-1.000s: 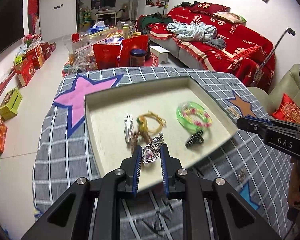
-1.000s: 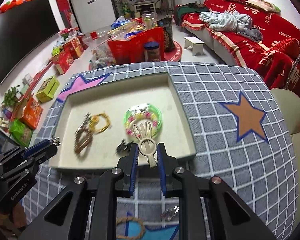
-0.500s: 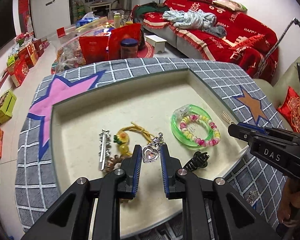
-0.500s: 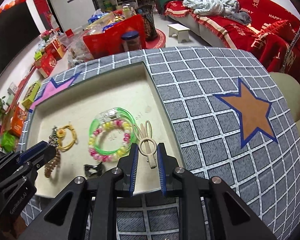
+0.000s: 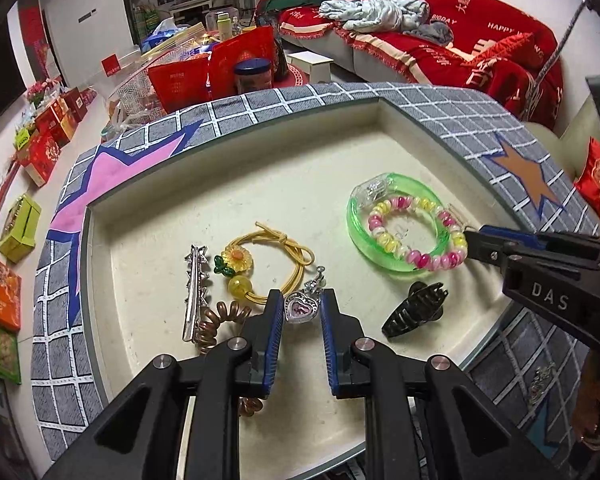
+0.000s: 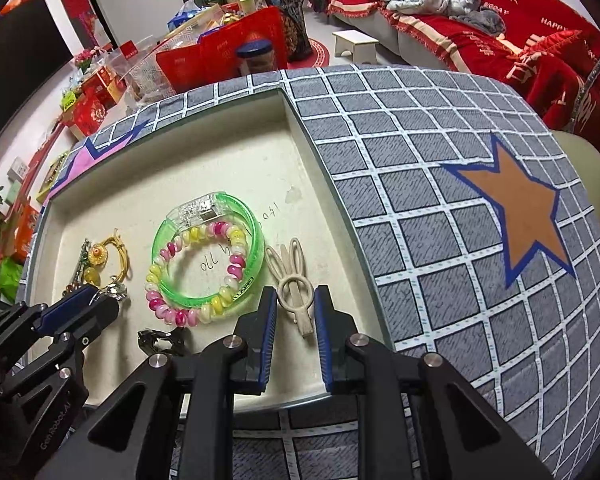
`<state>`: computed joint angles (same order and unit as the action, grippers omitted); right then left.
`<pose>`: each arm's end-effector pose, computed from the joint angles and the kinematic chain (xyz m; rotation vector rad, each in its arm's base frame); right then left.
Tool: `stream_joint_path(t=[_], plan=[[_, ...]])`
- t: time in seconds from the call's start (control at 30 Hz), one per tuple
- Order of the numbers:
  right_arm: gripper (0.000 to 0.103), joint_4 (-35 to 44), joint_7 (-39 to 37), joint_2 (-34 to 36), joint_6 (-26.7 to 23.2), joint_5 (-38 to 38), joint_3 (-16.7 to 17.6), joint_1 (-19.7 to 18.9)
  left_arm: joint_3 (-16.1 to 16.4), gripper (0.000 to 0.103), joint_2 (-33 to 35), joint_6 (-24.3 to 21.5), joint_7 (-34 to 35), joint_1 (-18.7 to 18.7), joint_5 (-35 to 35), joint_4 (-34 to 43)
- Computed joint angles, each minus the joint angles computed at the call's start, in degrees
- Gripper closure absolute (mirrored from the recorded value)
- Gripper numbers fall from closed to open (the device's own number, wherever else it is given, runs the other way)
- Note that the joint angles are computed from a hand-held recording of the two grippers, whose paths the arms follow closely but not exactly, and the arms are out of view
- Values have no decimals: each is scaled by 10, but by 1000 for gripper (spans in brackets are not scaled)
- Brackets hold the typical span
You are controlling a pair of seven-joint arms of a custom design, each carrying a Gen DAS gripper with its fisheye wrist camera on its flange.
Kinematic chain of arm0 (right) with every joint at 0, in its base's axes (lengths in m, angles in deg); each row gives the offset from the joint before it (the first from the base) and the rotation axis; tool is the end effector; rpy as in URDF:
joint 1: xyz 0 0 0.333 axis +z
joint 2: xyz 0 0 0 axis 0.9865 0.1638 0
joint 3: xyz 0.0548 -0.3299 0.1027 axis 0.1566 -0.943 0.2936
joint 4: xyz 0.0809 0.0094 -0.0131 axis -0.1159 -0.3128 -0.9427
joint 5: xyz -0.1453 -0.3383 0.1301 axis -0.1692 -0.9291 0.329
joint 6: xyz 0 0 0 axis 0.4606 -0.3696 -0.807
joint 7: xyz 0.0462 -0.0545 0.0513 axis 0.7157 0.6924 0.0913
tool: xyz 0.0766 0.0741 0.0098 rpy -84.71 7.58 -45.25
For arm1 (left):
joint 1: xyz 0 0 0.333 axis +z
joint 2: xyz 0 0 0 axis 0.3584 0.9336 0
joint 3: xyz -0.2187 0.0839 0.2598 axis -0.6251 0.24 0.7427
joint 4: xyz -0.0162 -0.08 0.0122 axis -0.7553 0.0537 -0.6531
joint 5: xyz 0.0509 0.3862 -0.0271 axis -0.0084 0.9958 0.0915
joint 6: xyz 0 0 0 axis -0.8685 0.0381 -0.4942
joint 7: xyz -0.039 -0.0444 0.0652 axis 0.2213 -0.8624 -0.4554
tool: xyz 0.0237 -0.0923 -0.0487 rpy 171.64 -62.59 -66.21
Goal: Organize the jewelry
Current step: 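Carry both items into the tray and open both tools to release them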
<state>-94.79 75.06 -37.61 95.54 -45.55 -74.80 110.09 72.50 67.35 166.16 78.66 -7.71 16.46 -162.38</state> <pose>0.6517 0.4322 0.4558 -2.0780 1.7063 -0.2908 0.6130 -0.3929 0.4621 -1.9028 1.9327 -0.5616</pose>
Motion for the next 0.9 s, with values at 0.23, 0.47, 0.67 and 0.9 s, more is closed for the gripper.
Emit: stream_joint_path(t=[0.23,0.47,0.67,0.9], plan=[[82,-10,-1,-10,-21,-29,-8,17,-2,68,0,2,10,-1,-2,-5],[82,-31,12,-24,-14,-22,-2,13,1,68,-7,14,1,-4,8,-18],[76,-47,42,-33,21,-14,-3,6,6,67,-15,13,-19,-9,25,-27],[51,-80,45,-54,82,14,16,-14,-3,67,-15,7,-14,-2,23,-24]])
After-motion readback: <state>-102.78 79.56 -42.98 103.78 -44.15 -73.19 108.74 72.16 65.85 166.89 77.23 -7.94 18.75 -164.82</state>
